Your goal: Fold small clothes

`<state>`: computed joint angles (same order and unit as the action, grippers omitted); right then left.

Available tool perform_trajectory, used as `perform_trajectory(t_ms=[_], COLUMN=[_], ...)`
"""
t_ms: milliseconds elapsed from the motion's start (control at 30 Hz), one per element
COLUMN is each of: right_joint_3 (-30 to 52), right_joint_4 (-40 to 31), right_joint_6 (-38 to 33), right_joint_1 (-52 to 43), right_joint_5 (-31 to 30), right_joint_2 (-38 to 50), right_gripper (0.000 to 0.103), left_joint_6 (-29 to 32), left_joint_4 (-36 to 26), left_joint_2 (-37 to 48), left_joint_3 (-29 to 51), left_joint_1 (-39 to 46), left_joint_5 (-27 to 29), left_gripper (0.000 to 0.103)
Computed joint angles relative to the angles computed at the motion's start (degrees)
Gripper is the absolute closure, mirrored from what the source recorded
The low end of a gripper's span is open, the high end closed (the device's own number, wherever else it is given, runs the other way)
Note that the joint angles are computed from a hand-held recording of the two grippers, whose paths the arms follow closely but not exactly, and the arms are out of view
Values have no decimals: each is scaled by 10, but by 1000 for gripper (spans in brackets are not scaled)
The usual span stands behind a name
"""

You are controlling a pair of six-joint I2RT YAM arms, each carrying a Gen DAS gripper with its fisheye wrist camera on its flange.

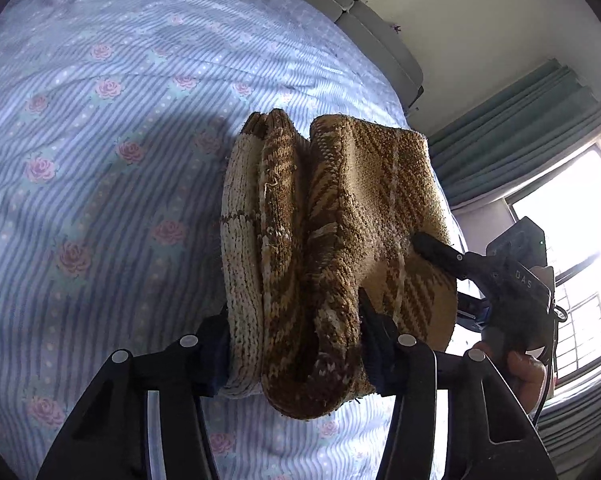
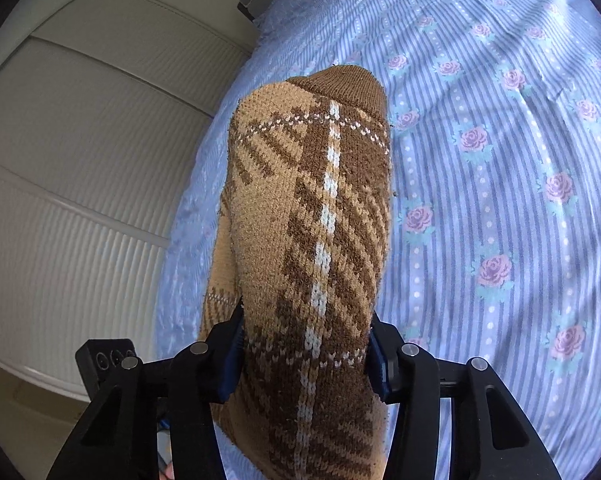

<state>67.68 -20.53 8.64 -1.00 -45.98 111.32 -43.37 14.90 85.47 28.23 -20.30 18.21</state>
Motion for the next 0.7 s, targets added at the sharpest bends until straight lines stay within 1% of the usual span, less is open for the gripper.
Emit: perform_trajectory(t_ms=[100,233,300,400,433,500,600,700], right_joint_3=[-21,-40,-43,-45,-52,-52,-31,2], right_joint_4=[4,10,15,33,31,49,78,113], right_joint_6=[10,25,40,73,74,102,150,201], right_joint_1=[4,21,35,72,77,110,171,234], right_joint_5=[-2,0,4,19,18,30,55,79], right_joint_2=[-32,-73,-87,-108,-123,-131,-124,-99], right_gripper=[53,53,53,53,53,53,53,53], left_joint_6=[3,22,38,67,83,119,191,301], left_joint_4=[-22,-74,-99,-153,-175,-225,-305,-399], left_joint_2=[-32,-91,-122,-179,-197,-236,-271,-279], left_joint_3=[-6,-9,-15,-18,-17,-14,8,44], left_joint_1=[4,22,47,90,114,167,263,393], left_joint_5=[2,10,24,45,58,86,131,193], left_gripper=[52,52,52,52,52,52,52,52])
